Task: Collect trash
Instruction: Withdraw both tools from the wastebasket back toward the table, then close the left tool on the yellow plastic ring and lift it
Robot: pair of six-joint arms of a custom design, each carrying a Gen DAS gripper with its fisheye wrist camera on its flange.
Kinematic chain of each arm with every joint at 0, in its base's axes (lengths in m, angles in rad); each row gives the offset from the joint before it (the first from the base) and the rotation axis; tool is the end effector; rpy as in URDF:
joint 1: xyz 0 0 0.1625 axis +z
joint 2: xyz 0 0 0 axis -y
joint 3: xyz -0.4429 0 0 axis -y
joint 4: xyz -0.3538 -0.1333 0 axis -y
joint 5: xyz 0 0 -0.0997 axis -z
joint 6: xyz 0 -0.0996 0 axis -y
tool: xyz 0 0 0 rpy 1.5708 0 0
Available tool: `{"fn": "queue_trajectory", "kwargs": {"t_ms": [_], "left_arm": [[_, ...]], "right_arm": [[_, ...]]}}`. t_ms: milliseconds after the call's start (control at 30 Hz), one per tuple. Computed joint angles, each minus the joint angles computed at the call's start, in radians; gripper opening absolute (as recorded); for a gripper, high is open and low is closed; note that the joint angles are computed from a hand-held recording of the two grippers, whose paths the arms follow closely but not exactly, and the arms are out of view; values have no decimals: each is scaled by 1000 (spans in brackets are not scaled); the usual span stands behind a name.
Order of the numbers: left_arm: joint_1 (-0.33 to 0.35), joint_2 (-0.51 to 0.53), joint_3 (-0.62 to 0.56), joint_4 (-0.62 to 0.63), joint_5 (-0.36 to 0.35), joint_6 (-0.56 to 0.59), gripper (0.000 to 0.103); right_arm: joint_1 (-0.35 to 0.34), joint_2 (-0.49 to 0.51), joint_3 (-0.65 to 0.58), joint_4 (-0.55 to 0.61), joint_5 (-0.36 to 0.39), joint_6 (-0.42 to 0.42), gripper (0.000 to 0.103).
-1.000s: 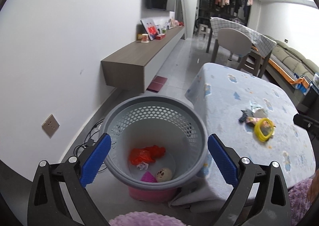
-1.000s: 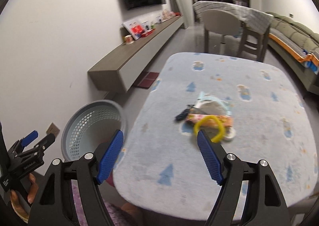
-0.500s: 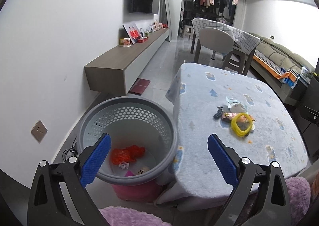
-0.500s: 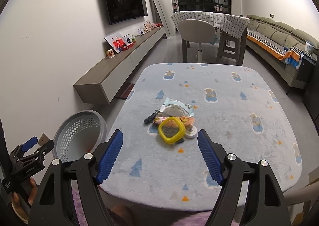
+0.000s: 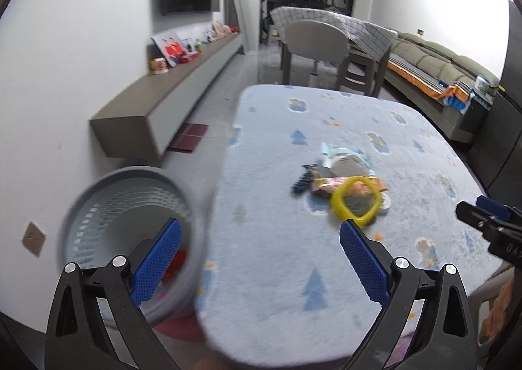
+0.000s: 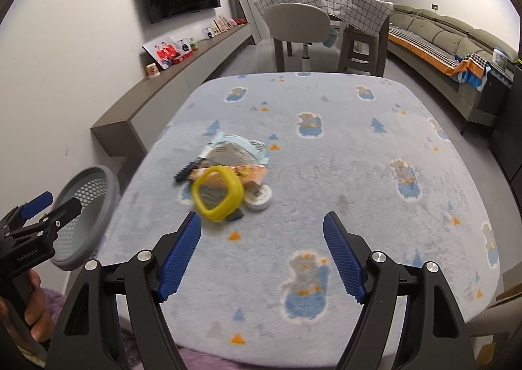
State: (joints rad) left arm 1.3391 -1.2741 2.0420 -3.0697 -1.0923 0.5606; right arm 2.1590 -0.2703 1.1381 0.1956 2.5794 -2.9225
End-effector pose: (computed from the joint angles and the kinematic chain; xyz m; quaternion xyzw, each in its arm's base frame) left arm 0.0556 -0.5446 0.3410 0.2720 0.8698 -0.3063 0.2752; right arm 0.3705 -0.4671 -0.0840 0.0363 -0.8554 0.3858 0.3438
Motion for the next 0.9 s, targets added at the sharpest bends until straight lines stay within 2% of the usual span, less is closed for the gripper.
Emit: {"fn": "queue_trajectory", "kwargs": {"t_ms": [400,567,733,900], "left_arm": [[-51,230,-49,-28,18,-31,96],[-53,292,-77,-12,32,-64,96],[-60,333,-89,-34,49,-68,96],[-58,370,-120,-4,64,-100,96]], "right_arm": [[-120,-99,231,-230,-26,-59,74],[-167,-132,303,-268,-85,-17,74],[-195,-153,348,-316,-121,-28,74],[-207,-153,356,-320,-144,-30,74]]}}
